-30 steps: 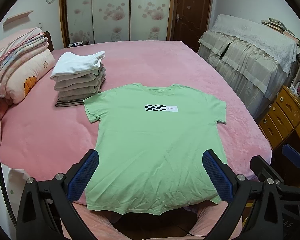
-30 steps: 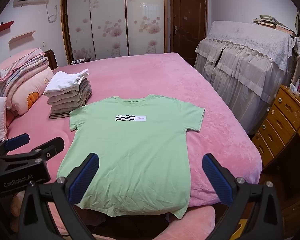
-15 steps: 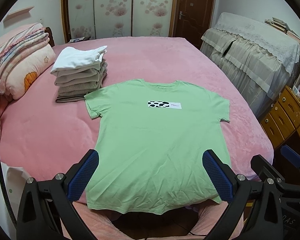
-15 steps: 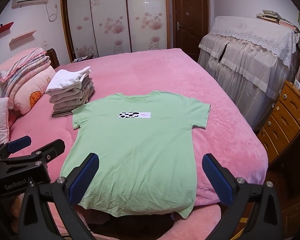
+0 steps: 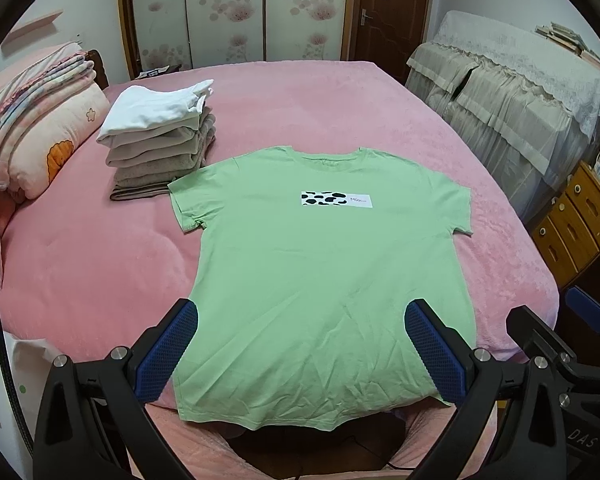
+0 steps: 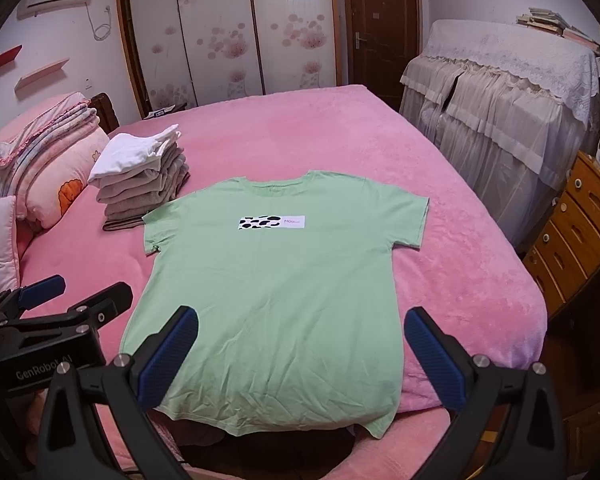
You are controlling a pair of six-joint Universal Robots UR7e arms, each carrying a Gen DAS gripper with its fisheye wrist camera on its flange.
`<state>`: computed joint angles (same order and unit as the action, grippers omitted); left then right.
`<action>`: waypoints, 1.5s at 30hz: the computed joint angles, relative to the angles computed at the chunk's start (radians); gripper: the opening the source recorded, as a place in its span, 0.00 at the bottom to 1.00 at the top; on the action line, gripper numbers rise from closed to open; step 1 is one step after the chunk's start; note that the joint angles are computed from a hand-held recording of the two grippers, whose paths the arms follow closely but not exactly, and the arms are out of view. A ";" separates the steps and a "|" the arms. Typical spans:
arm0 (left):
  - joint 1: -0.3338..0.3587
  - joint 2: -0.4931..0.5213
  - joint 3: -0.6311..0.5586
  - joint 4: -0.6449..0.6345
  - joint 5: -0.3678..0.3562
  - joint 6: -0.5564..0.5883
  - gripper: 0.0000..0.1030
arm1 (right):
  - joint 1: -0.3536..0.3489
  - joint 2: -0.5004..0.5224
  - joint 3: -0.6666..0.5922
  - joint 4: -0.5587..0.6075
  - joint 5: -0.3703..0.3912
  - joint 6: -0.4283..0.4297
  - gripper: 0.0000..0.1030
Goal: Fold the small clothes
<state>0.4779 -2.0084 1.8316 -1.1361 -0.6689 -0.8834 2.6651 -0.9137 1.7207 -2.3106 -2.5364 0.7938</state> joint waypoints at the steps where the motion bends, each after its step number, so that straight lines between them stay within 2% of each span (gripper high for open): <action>1: 0.005 0.005 0.001 -0.007 0.001 0.008 1.00 | -0.003 0.002 0.000 -0.001 0.000 -0.001 1.00; 11: 0.042 0.048 -0.003 -0.070 0.001 0.072 1.00 | -0.017 0.006 -0.004 -0.016 -0.013 -0.012 1.00; 30: 0.050 0.052 -0.030 -0.058 -0.022 0.060 1.00 | -0.006 0.006 -0.044 0.042 -0.033 0.024 1.00; 45: 0.036 0.062 -0.041 -0.049 -0.025 0.057 1.00 | -0.002 -0.006 -0.051 0.051 -0.068 0.021 1.00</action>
